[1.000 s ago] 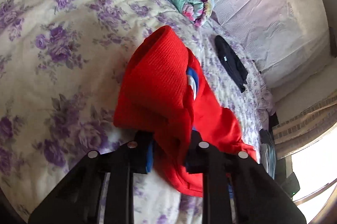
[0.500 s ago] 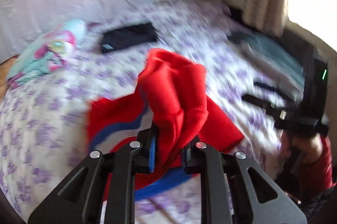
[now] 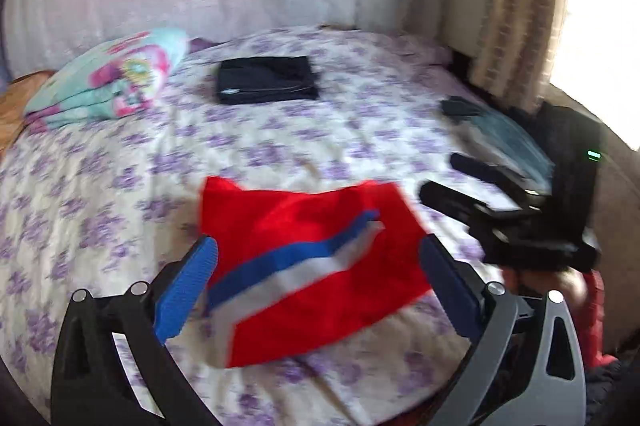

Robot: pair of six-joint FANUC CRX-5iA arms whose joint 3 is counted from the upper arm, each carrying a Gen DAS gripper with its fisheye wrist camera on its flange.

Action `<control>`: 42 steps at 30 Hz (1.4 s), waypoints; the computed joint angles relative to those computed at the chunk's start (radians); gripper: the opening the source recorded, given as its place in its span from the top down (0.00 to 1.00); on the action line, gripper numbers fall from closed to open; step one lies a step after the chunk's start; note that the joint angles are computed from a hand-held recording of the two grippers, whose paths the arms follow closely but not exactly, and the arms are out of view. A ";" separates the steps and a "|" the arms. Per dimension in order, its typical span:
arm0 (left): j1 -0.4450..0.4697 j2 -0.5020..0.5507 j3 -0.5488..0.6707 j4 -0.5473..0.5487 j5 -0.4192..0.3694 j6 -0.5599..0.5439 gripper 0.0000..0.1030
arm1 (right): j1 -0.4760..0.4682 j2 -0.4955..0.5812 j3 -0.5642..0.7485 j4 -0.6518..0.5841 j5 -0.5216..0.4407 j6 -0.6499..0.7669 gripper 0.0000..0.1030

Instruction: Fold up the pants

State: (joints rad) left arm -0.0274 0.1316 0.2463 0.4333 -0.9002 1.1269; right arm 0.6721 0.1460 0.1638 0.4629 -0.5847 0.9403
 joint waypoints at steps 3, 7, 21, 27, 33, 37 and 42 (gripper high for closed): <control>-0.006 0.099 0.111 -0.121 -0.102 0.140 0.05 | 0.021 0.075 0.077 0.024 -0.165 0.041 0.07; -0.047 0.177 0.152 -0.246 -0.141 0.141 0.04 | -0.040 0.133 0.195 -0.292 -0.293 0.217 0.04; 0.113 0.167 0.067 0.098 -0.213 0.081 0.04 | -0.311 0.149 0.372 -1.055 -0.449 0.367 0.03; 0.089 0.208 0.071 0.092 -0.214 0.094 0.04 | -0.270 0.104 0.338 -0.938 -0.260 0.336 0.03; 0.074 0.189 0.036 0.074 -0.157 0.106 0.04 | -0.273 0.327 0.723 -1.245 -0.526 0.512 0.07; 0.076 0.181 0.030 0.066 -0.153 0.109 0.04 | -0.201 0.447 0.864 -1.057 -0.588 0.391 0.06; 0.083 0.195 0.057 0.069 -0.191 0.113 0.04 | -0.212 0.366 0.765 -0.969 -0.523 0.389 0.13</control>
State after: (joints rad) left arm 0.0555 0.3263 0.3038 0.5026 -1.0914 1.2402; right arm 0.4605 0.5121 0.9284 -0.5063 -1.1079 1.3288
